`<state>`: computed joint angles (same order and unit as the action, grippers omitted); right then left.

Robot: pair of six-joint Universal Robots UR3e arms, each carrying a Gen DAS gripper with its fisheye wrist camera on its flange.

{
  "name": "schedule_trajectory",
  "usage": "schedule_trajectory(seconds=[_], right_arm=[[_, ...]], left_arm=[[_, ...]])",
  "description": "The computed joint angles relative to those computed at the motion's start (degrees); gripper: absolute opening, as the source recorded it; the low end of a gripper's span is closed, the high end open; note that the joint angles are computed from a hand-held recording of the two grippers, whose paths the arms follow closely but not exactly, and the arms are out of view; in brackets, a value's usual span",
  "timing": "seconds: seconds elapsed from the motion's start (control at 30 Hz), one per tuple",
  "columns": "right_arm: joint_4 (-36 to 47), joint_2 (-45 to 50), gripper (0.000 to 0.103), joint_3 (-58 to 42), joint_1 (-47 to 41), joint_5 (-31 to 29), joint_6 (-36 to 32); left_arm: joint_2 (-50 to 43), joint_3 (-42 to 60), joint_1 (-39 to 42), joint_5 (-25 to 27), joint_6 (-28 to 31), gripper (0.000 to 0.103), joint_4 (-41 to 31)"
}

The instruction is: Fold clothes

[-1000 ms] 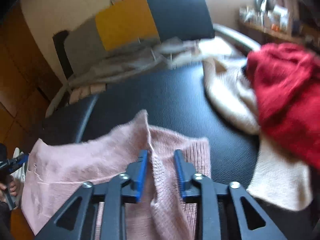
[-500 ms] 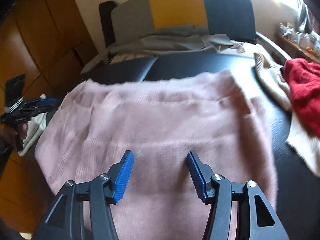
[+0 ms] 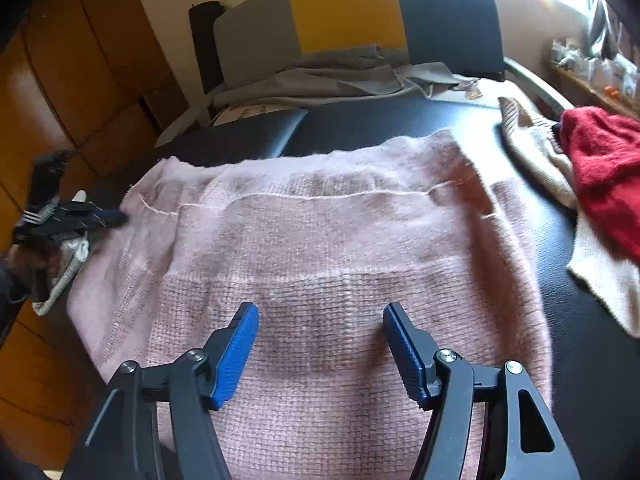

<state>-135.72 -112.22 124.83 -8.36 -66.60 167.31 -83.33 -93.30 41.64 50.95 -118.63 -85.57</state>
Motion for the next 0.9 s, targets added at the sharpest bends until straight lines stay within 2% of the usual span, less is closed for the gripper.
schedule_trajectory(seconds=[0.03,0.1,0.17,0.23,0.27,0.33,0.4,0.43,0.5,0.57,0.63,0.7,0.73,0.77,0.9], right_arm=[[-0.1,-0.2,0.066,0.0,-0.3,-0.1,-0.1],[-0.8,0.7,0.066,-0.3,0.2,-2.2,0.1],[-3.6,3.1,0.066,0.1,1.3,-5.2,0.7],[-5.4,4.5,0.067,0.4,1.9,-6.9,1.0],[-5.7,4.5,0.067,0.5,2.0,-7.1,0.9],[-6.5,4.5,0.066,0.8,2.0,-7.5,0.8],[-6.1,3.2,0.063,-0.2,-0.2,-5.8,-0.5],[-5.9,2.6,0.062,-0.8,-1.4,-4.9,-1.1],[-5.5,1.6,0.062,-1.9,-3.8,-2.9,-2.4],[-7.3,5.1,0.062,-4.4,-4.7,-4.2,-2.8],[-7.5,10.0,0.062,-7.6,-5.1,-6.0,-3.4],[-5.3,14.4,0.050,-10.7,-5.2,-6.3,-4.7],[-3.5,17.2,0.023,-13.0,-4.1,-8.2,-5.4],[-3.0,19.0,0.006,-14.5,-2.9,-10.6,-5.6],[-3.6,19.6,0.006,-15.0,-2.0,-11.9,-6.1]], left_arm=[[1.2,-0.5,2.6,-1.2,-0.3,0.002,-0.4],[0.5,-1.7,3.2,1.5,-2.4,0.002,2.1],[-0.8,-5.1,1.0,7.0,-5.8,0.003,9.1],[-0.7,-9.0,-0.3,9.8,-8.0,0.003,15.1],[-0.6,-10.0,-0.5,9.5,-9.8,0.003,16.7],[0.3,-9.0,1.4,5.5,-12.2,0.007,12.8],[4.0,-10.1,4.2,0.7,-8.9,0.014,8.5],[6.4,-11.0,5.6,-0.8,-7.0,0.014,7.4],[7.6,-11.4,4.8,0.2,-6.8,0.014,8.3],[8.2,-11.6,4.9,0.2,-7.1,0.014,8.5],[9.3,-12.8,5.5,0.2,-8.6,0.019,10.1],[9.9,-13.7,7.1,0.9,-8.2,0.022,10.1],[10.1,-14.1,7.9,1.2,-7.9,0.024,10.0],[10.0,-14.4,7.8,1.9,-7.8,0.027,10.0],[9.2,-16.1,6.7,4.1,-6.1,0.034,10.9]])
